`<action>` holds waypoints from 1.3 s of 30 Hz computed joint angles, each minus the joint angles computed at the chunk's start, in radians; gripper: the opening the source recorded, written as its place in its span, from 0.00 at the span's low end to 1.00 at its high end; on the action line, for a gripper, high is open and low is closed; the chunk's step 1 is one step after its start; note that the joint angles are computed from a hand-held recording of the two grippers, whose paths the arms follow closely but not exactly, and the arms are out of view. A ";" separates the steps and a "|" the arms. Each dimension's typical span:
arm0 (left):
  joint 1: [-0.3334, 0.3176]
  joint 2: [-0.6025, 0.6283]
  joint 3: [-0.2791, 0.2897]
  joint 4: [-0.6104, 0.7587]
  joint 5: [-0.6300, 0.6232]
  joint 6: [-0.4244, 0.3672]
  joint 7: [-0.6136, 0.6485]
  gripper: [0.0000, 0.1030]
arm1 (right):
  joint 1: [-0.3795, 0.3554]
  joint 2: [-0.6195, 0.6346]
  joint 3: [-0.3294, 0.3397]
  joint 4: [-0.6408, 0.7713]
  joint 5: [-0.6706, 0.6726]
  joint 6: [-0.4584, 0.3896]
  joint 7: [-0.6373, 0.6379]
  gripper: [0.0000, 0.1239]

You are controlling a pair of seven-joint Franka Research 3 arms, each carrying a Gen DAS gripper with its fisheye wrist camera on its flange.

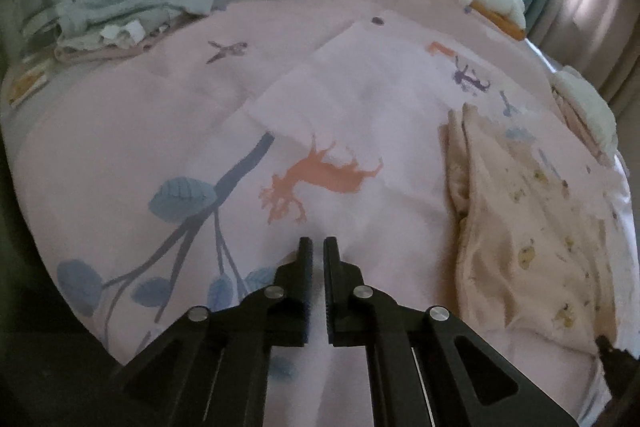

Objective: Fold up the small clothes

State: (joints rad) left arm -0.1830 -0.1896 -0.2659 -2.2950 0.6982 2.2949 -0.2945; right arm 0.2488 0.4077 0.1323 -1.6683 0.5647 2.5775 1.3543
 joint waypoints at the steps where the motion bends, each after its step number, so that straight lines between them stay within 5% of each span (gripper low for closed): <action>1: 0.002 0.003 -0.003 0.006 0.012 -0.004 -0.006 0.04 | 0.015 -0.010 -0.016 -0.008 -0.033 0.009 0.020 0.15; 8: -0.010 0.022 -0.026 0.071 0.128 -0.021 -0.019 0.05 | 0.075 -0.069 -0.094 -0.069 -0.276 0.104 0.158 0.23; 10: -0.015 0.039 -0.025 0.095 0.167 -0.019 -0.004 0.11 | 0.017 -0.077 -0.043 -0.070 -0.174 0.083 0.107 0.31; 12: -0.018 0.059 -0.019 0.114 0.187 -0.011 -0.004 0.28 | -0.003 -0.085 -0.021 -0.073 -0.109 0.070 0.086 0.40; 24: -0.044 0.106 -0.010 0.169 0.332 0.056 -0.032 0.62 | -0.020 -0.094 0.037 -0.099 0.156 0.052 0.021 0.63; 33: -0.049 0.104 0.003 0.163 0.356 0.145 -0.054 0.67 | -0.044 -0.071 0.084 -0.109 0.531 0.060 -0.091 0.66; 39: -0.055 0.124 -0.009 0.188 0.396 0.113 -0.064 0.69 | -0.036 -0.022 0.097 -0.053 0.686 0.080 -0.167 0.68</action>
